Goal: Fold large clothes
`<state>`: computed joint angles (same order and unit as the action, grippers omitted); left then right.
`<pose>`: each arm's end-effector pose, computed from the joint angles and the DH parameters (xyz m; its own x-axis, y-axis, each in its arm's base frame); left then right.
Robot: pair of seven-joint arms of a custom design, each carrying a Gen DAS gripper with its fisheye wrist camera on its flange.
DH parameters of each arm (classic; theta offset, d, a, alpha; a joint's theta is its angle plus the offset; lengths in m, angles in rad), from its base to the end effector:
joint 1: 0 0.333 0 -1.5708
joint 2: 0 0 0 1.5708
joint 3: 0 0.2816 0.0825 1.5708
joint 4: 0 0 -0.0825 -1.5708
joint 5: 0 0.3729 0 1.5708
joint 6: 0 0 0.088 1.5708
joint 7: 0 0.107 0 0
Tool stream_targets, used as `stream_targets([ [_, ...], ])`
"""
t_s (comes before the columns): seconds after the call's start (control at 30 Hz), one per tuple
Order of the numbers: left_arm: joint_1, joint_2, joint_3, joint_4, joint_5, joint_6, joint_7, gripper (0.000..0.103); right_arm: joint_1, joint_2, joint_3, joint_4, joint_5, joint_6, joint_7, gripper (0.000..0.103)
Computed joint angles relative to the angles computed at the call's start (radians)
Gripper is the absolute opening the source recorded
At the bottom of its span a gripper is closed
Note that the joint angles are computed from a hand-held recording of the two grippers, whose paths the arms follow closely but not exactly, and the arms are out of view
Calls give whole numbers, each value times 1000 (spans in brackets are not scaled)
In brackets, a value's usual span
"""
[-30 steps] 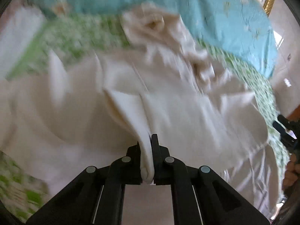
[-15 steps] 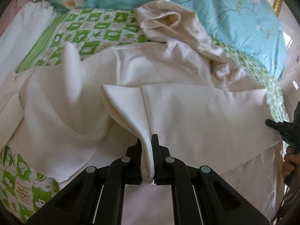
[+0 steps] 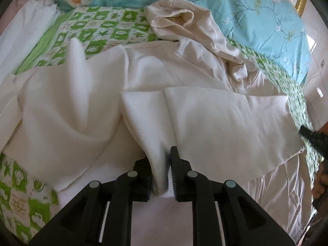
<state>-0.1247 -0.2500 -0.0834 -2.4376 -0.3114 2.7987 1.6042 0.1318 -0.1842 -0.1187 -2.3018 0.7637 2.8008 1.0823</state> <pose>0.4865 -0.0890 0.4387 -0.0494 -0.9760 0.2119 -0.8320 -0.0772 -0.5494 0.5206 -0.0276 0.4615 -0.0037 -0.9365 -0.3507 -0.7379 0.2393 -0.6310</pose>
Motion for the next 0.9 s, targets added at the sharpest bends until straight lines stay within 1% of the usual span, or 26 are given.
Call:
stream_targets([
  [0.03,2,-16,3,-15,-1,-1,0,19,-5,11,6,10,15,-44,-19,35],
  [0.07,9,-46,5,-41,5,-1,-4,19,-8,27,8,13,-37,-64,31,35],
  [0.1,30,-95,0,-81,32,-3,-26,19,-45,49,42,10,-119,-56,113,32],
  [0.13,46,-129,-1,-106,55,-4,-41,21,-52,53,41,3,-130,-51,153,32],
  [0.17,74,-175,-6,-140,91,-3,-64,32,-24,43,8,-3,-72,-50,131,32],
  [0.2,121,-227,-20,-175,145,0,-98,42,-30,23,9,-14,-30,-56,132,33],
  [0.23,174,-267,-45,-201,206,7,-140,64,-34,-1,14,-29,-37,-51,153,33],
  [0.27,242,-304,-78,-223,278,17,-189,77,-26,-36,17,-55,-30,-32,144,35],
  [0.3,320,-333,-108,-236,375,28,-248,80,-13,-59,11,-71,-18,-24,125,37],
  [0.33,363,-338,-127,-235,405,28,-259,81,11,-87,-8,-91,21,-25,70,38],
  [0.37,404,-324,-128,-216,451,10,-270,81,25,-111,-15,-105,35,-33,50,38],
  [0.43,411,-278,-87,-179,490,-6,-255,81,51,-148,-21,-128,52,-53,33,39],
  [0.47,427,-250,-84,-161,522,-7,-263,81,62,-158,-23,-133,56,-65,33,39],
  [0.5,460,-211,-100,-134,573,-18,-284,81,77,-170,-24,-146,70,-76,28,39],
  [0.53,466,-182,-97,-117,607,-24,-291,81,84,-170,-32,-142,75,-92,21,39],
  [0.6,471,-100,-89,-65,665,-47,-304,81,93,-185,-25,-159,77,-110,29,39],
  [0.63,465,-79,-81,-52,683,-57,-311,82,94,-188,-19,-162,69,-116,40,39],
  [0.67,453,-55,-63,-41,689,-52,-304,81,100,-172,-7,-151,61,-116,58,39],
  [0.7,436,-42,-36,-38,678,-27,-294,77,102,-174,-1,-155,50,-124,69,39],
  [0.73,414,-35,-9,-33,649,-20,-277,57,105,-171,-1,-153,46,-130,72,39],
  [0.77,397,-28,7,-23,618,-28,-270,31,106,-172,2,-152,39,-137,77,39],
  [0.83,370,-26,47,-7,544,-41,-243,3,112,-179,4,-158,34,-141,78,39],
  [0.87,350,-35,70,-10,489,-41,-217,3,117,-177,3,-156,37,-140,76,39],
  [0.9,342,-35,80,-9,458,-38,-202,3,123,-179,1,-157,44,-141,70,39],
])
